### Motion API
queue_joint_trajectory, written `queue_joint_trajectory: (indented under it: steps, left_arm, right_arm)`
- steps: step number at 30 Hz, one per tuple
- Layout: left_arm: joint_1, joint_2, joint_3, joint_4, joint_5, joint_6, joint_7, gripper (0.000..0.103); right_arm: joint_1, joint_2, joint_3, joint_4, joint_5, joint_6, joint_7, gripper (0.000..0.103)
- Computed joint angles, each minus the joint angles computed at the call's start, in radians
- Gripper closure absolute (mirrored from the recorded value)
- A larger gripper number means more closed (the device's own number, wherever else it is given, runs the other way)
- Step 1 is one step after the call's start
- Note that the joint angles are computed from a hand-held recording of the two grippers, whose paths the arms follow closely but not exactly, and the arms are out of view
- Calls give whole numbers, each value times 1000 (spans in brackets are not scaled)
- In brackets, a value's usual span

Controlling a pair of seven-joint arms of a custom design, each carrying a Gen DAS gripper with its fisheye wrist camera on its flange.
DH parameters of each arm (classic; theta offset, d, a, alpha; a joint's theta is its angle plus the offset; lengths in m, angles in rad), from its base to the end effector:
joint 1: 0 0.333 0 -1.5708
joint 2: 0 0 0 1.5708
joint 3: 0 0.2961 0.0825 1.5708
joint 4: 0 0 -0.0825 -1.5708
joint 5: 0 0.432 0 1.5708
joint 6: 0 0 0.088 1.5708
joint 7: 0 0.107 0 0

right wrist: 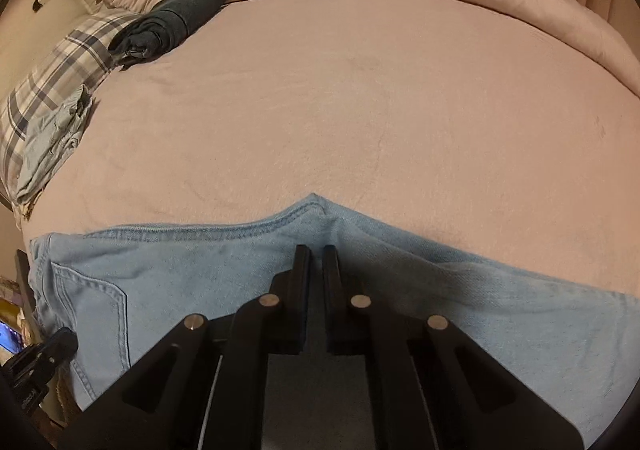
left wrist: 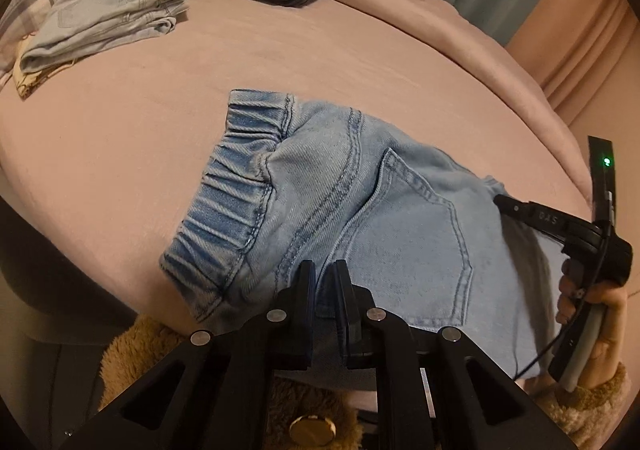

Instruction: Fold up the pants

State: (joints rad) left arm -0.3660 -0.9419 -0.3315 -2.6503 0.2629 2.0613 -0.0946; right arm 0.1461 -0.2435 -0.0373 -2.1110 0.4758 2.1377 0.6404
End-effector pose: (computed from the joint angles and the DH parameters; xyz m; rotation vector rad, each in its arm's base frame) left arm 0.2961 -0.2300 0.5153 -2.5641 0.7981 -0.6398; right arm 0.5554 0.0794 0.5179 -2.4557 0.9469 -0.1124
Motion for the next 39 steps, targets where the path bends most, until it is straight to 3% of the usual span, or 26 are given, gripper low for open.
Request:
queue_joint_trajectory:
  steps: [5, 8, 10, 11, 12, 14, 16, 19, 23, 26, 29, 36, 39]
  left_arm:
    - [1, 14, -1, 18, -2, -6, -7, 89]
    - [-1, 12, 13, 32, -11, 13, 0, 88]
    - [19, 58, -5, 100, 0, -35, 8, 88]
    - [32, 90, -20, 143, 23, -44, 18, 87]
    - [36, 111, -22, 168, 39, -33, 31, 83]
    - [45, 153, -23, 211, 67, 14, 52, 64]
    - [61, 198, -35, 250, 100, 88, 49, 32]
    - [77, 283, -44, 299, 139, 205, 54, 29]
    - [81, 431, -27, 388, 138, 295, 110, 29]
    - [82, 501, -22, 431, 136, 320, 129, 29]
    - [72, 566, -12, 475, 122, 314, 165, 29]
    - [62, 630, -10, 496, 139, 327, 153, 29]
    - [43, 637, 15, 462, 60, 336, 157, 29]
  right_arm:
    - [-5, -31, -4, -23, 13, 1, 22, 99]
    - [-21, -74, -21, -36, 9, -15, 42, 88]
    - [-31, -115, -51, -51, 48, -4, 10, 62]
    - [-38, -133, -73, -52, 75, -6, -7, 57]
    - [-46, -142, -90, -48, 98, -11, -18, 52]
    - [-65, -148, -116, -32, 127, -27, -27, 47]
    - [-98, -146, -137, -16, 140, -18, -25, 33]
    - [-150, -136, -154, -6, 148, 69, 4, 26]
    - [-208, -77, -165, 41, 134, 142, 89, 23]
    - [-233, -54, -168, 54, 118, 183, 125, 23]
    - [-254, -10, -188, 95, 144, 167, 155, 20]
    - [-310, 48, -178, 132, 85, 205, 263, 18]
    - [-322, 62, -180, 145, 86, 204, 289, 18]
